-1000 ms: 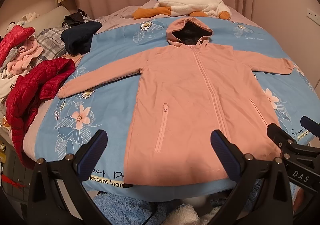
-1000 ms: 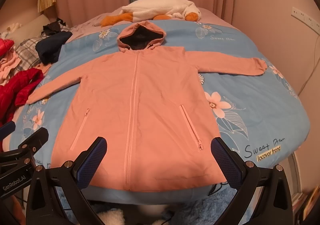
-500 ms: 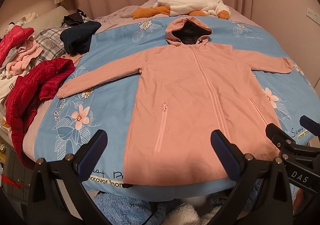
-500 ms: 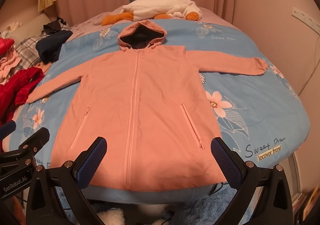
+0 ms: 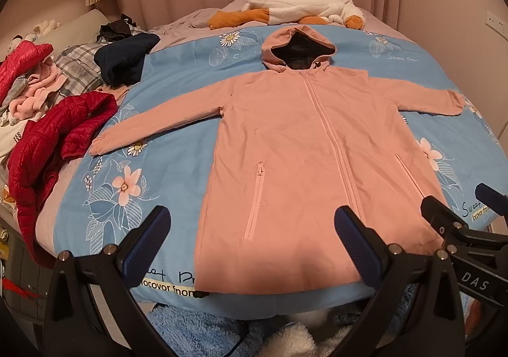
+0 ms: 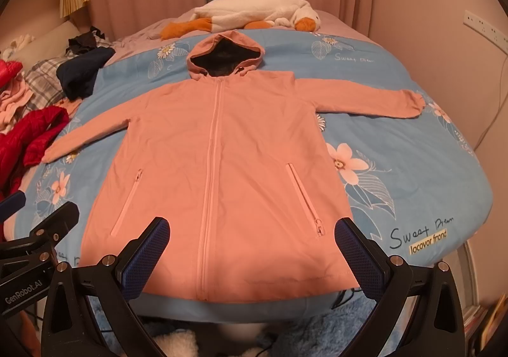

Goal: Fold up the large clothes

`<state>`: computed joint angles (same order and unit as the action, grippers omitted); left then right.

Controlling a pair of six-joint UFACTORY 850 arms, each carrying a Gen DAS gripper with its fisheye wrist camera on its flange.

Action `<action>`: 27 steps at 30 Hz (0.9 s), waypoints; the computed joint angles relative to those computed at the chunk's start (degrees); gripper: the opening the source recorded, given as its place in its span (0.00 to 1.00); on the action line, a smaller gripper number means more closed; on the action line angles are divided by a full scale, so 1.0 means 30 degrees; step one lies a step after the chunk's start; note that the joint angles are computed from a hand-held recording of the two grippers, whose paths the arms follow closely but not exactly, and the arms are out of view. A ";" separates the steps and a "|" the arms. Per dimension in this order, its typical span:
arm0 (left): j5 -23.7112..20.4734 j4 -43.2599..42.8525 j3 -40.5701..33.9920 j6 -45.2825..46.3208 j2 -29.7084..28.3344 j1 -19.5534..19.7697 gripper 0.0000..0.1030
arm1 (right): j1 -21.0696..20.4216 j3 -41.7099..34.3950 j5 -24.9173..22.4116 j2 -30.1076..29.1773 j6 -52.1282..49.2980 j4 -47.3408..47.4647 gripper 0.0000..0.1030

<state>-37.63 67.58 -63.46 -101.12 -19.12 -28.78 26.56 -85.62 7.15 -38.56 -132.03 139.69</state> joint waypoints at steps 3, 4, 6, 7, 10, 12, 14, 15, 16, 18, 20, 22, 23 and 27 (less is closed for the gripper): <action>-0.0030 -0.0041 -0.0052 0.0061 -0.0034 -0.0001 1.00 | -0.0008 -0.0015 0.0018 -0.0006 -0.0175 0.0163 1.00; -0.0048 -0.0066 -0.0059 0.0099 -0.0041 -0.0004 1.00 | -0.0006 -0.0014 0.0010 -0.0009 -0.0113 0.0110 1.00; -0.0041 -0.0044 -0.0060 0.0078 -0.0042 -0.0007 1.00 | -0.0013 -0.0023 0.0016 -0.0009 -0.0332 0.0333 1.00; -0.0077 -0.0028 -0.0093 0.0046 -0.0076 -0.0020 1.00 | -0.0014 -0.0017 0.0009 -0.0005 -0.0500 0.0491 1.00; -0.0094 -0.0002 -0.0097 0.0021 -0.0093 -0.0036 1.00 | -0.0007 -0.0015 0.0043 -0.0003 -0.0075 0.0033 1.00; -0.0098 -0.0081 -0.0110 0.0089 -0.0095 -0.0050 1.00 | -0.0010 0.0040 -0.0020 0.0003 0.0383 -0.0388 1.00; -0.0141 -0.0133 -0.0133 0.0151 -0.0101 -0.0071 1.00 | -0.0005 0.0054 -0.0073 -0.0037 0.0634 -0.0578 1.00; -0.0161 -0.0108 -0.0138 0.0128 -0.0107 -0.0073 1.00 | -0.0008 0.0095 -0.0107 -0.0039 0.0833 -0.0752 1.00; -0.0133 -0.0112 -0.0151 0.0146 -0.0103 -0.0044 1.00 | -0.0014 0.0209 -0.0171 -0.0021 0.1222 -0.1108 1.00; -0.0106 -0.0094 -0.0130 0.0101 -0.0092 -0.0035 1.00 | -0.0020 0.0254 -0.0211 -0.0016 0.1263 -0.1145 1.00; -0.0119 -0.0126 -0.0137 0.0162 -0.0100 -0.0039 1.00 | -0.0010 0.0251 -0.0190 -0.0028 0.1374 -0.1276 1.00; -0.0106 -0.0115 -0.0111 0.0186 -0.0079 -0.0038 1.00 | -0.0021 0.0268 -0.0198 -0.0025 0.1442 -0.1305 1.00; -0.0105 -0.0079 -0.0101 0.0138 -0.0072 -0.0033 1.00 | -0.0019 0.0270 -0.0208 -0.0024 0.1439 -0.1285 1.00; -0.0059 -0.0049 -0.0068 0.0111 -0.0053 -0.0028 1.00 | -0.0018 0.0282 -0.0205 -0.0033 0.1612 -0.1448 1.00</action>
<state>-37.80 67.43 -63.66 -100.79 -19.28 -28.86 26.51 -84.77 6.53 -38.66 -127.20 135.35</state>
